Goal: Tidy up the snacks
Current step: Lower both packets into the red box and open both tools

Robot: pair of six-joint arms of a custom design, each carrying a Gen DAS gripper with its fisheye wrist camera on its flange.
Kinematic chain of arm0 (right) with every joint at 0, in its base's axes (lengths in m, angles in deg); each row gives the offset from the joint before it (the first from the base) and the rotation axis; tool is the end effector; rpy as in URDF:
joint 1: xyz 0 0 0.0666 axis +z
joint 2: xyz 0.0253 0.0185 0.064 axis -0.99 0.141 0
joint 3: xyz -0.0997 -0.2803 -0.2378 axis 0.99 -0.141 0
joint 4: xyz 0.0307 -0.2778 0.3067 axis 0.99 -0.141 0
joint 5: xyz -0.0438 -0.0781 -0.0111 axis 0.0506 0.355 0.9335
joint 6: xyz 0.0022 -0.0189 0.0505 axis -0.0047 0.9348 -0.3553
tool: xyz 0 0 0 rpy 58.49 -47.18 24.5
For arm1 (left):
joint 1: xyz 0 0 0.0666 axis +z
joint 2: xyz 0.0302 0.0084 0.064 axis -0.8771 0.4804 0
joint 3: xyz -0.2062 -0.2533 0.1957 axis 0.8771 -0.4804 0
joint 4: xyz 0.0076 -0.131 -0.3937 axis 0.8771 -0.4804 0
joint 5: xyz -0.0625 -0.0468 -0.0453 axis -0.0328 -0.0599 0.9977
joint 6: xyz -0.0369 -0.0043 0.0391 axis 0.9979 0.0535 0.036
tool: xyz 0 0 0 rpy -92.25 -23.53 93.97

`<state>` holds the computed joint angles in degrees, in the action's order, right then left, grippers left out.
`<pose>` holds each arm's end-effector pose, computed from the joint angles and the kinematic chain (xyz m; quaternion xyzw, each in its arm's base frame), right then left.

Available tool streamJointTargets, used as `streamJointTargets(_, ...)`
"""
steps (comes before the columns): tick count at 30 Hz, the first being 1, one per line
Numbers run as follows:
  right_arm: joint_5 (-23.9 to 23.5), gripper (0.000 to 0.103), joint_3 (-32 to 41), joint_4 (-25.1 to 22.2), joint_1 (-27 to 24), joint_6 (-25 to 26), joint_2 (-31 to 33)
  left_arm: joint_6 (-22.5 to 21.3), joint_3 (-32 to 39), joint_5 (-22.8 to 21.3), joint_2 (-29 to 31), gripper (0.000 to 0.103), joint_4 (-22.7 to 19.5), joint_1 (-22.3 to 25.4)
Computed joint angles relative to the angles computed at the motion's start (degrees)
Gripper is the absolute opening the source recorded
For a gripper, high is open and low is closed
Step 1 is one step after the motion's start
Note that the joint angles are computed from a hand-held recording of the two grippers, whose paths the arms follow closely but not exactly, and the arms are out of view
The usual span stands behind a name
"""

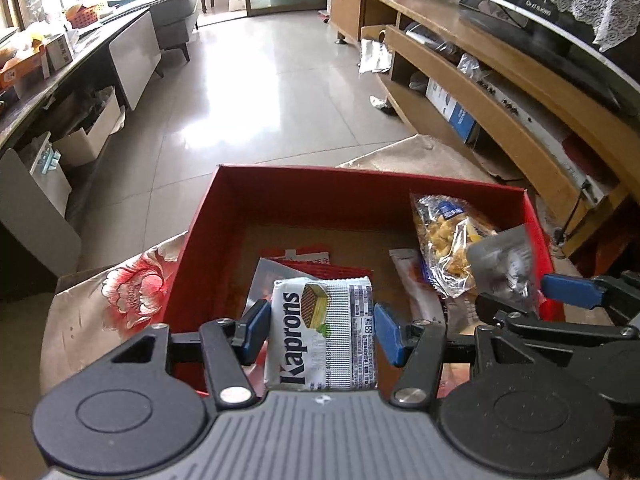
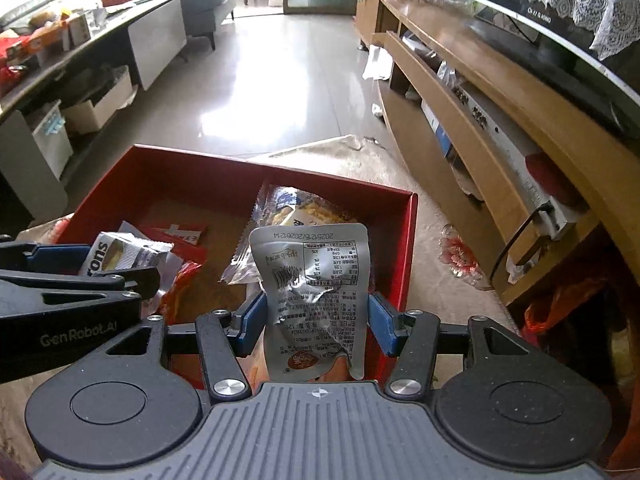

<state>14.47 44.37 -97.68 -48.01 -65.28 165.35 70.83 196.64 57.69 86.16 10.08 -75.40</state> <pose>0.5888 0.3786 0.4162 0.0183 0.9481 -0.0228 0.3166 0.6452 -0.1624 0.4073 0.1074 0.9490 -0.0352 0.2943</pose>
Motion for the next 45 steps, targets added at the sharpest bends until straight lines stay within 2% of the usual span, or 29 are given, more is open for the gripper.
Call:
streamJointTargets(4, 0.39, 0.069, 1.11, -0.78, -0.08, 0.17, 0.89, 0.58, 0.28, -0.97, 0.50, 0.058, -0.12, 0.04)
streamJointTargets(7, 0.32, 0.073, 1.14, -0.53, -0.19, -0.17, 0.92, 0.83, 0.40, -1.76, 0.48, 0.062, 0.25, 0.08)
streamJointTargets(14, 1.37, 0.075, 0.94, -0.40, -0.13, -0.29, 0.60, 0.18, -0.80, -2.72, -0.60, 0.073, 1.59, -0.03)
streamJointTargets(21, 2.85, 0.078, 0.51, -0.13, 0.02, -0.55, 0.00, 0.05, -2.68, -3.61, -2.28, 0.076, 2.90, -0.06)
streamJointTargets(30, 5.53, 0.082, -3.25, 0.64, 1.22, -0.87, -3.03, -0.79, -8.04, -5.05, -6.93, 0.077, 4.49, 0.10)
streamJointTargets(36, 7.64, 0.084, -5.55, 0.84, 3.04, -1.09, -5.18, -1.03, -13.34, -4.11, -11.30, 0.077, 5.84, 0.51)
streamJointTargets(45, 8.86, 0.085, -10.58, -0.06, 5.71, -5.24, -8.91, -0.32, -20.69, -3.65, -17.08, 0.082, 6.64, 1.32)
